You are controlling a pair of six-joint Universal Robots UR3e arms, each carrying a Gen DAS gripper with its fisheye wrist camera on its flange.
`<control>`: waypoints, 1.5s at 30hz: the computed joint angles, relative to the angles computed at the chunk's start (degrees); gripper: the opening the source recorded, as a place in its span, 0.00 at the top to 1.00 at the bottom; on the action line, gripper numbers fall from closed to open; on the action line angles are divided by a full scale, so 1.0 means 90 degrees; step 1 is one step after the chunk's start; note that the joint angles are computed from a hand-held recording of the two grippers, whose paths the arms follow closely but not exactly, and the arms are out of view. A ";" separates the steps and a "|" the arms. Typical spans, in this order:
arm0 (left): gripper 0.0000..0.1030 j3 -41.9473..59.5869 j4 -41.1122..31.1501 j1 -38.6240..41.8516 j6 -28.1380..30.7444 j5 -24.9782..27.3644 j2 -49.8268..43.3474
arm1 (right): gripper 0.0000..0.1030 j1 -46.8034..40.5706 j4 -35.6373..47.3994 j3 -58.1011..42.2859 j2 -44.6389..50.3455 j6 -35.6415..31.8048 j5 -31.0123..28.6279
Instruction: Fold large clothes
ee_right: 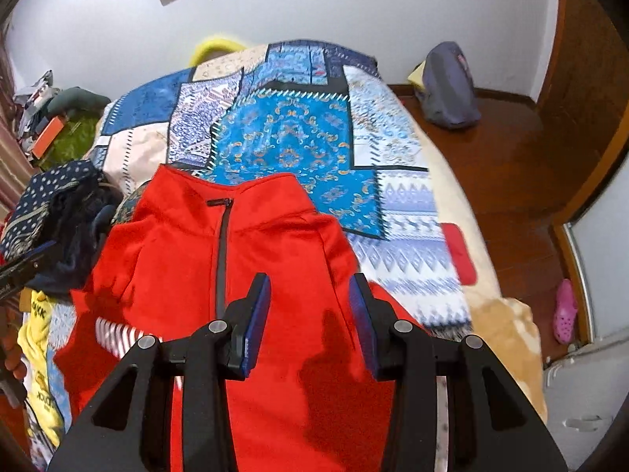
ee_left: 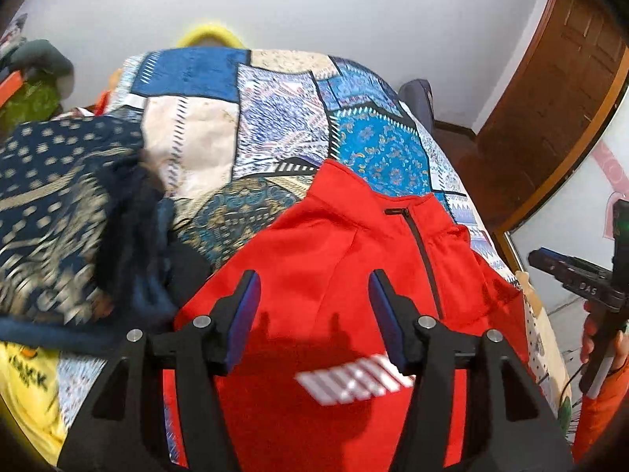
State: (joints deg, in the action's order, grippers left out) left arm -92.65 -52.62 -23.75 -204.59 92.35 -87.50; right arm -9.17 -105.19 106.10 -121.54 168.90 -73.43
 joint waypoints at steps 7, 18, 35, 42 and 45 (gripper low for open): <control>0.45 0.0680 0.0270 0.0442 0.0118 -0.0442 -0.1421 | 0.63 0.0763 -0.1472 -0.0267 0.1958 0.0810 -0.0317; 0.34 0.1389 0.0908 0.0633 0.0396 -0.0546 -0.3086 | 0.52 0.0491 -0.2398 -0.0457 0.3766 0.1177 0.0560; 0.68 0.0865 0.1441 0.0598 0.0681 -0.0692 -0.2835 | 0.28 0.0808 -0.2202 -0.1099 0.4265 0.1335 -0.0049; 0.84 0.0667 0.1622 0.0668 0.0593 -0.0861 -0.2741 | 0.52 0.0284 -0.2538 -0.0273 0.3803 0.0906 0.0884; 0.92 0.0809 0.1478 0.0519 0.0582 -0.0635 -0.2765 | 0.82 0.0264 -0.2459 -0.0050 0.3400 0.0777 0.0966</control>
